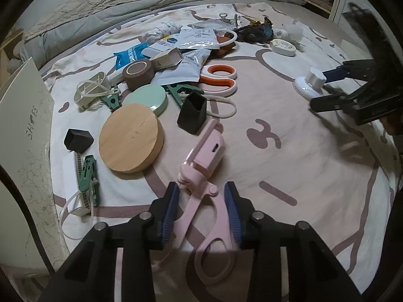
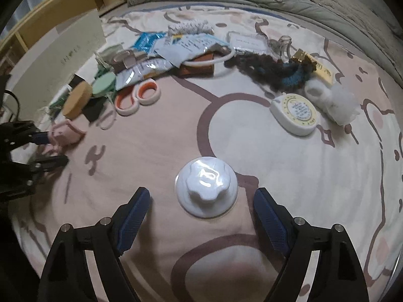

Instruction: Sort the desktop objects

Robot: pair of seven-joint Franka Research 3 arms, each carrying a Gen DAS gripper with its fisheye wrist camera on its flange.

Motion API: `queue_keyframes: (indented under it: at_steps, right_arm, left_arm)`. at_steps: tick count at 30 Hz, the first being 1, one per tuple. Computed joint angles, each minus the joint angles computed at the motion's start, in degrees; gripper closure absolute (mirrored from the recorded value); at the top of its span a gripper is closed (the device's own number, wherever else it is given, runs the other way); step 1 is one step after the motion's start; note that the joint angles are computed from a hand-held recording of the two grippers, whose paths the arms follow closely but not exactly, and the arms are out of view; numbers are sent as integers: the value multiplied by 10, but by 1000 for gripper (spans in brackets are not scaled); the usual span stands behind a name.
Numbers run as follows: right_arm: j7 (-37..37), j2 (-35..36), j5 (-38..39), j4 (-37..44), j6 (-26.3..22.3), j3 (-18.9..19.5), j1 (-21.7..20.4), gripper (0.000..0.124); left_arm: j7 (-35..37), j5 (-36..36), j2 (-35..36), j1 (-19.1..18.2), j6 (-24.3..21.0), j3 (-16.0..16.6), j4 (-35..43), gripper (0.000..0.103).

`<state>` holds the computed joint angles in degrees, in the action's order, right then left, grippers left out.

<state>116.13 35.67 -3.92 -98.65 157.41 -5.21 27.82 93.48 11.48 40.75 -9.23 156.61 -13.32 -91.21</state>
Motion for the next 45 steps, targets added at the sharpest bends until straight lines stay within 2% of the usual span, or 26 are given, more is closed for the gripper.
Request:
queue_keyframes:
  at_steps: [4, 5, 7, 14, 24, 29, 35, 45]
  right_arm:
    - [0, 15, -19, 17, -8, -12, 10, 51]
    - [-4, 16, -22, 18, -5, -11, 10, 59]
    - [-15, 17, -23, 21, -6, -6, 8, 66]
    - [-23, 9, -14, 13, -11, 1, 4, 68]
    - [-53, -15, 30, -20, -17, 35, -16, 68]
    - [-48, -14, 42, -29, 1, 31, -12, 68]
    - [-40, -15, 28, -39, 19, 15, 5, 68]
    - [-15, -17, 20, -26, -9, 11, 7, 69]
  left_arm:
    - [11, -9, 2, 8, -5, -10, 3, 70]
    - [12, -11, 2, 9, -5, -11, 3, 70]
    - [12, -13, 2, 8, -7, -11, 4, 70]
    - [20, -13, -1, 6, -7, -10, 2, 71]
    - [20, -20, -7, 4, -18, -13, -3, 71]
    - [4, -20, -4, -5, -31, -6, 6, 71]
    - [-12, -37, 5, 0, -53, -11, 24, 71]
    - [-18, -32, 1, -7, -64, -7, 26, 72]
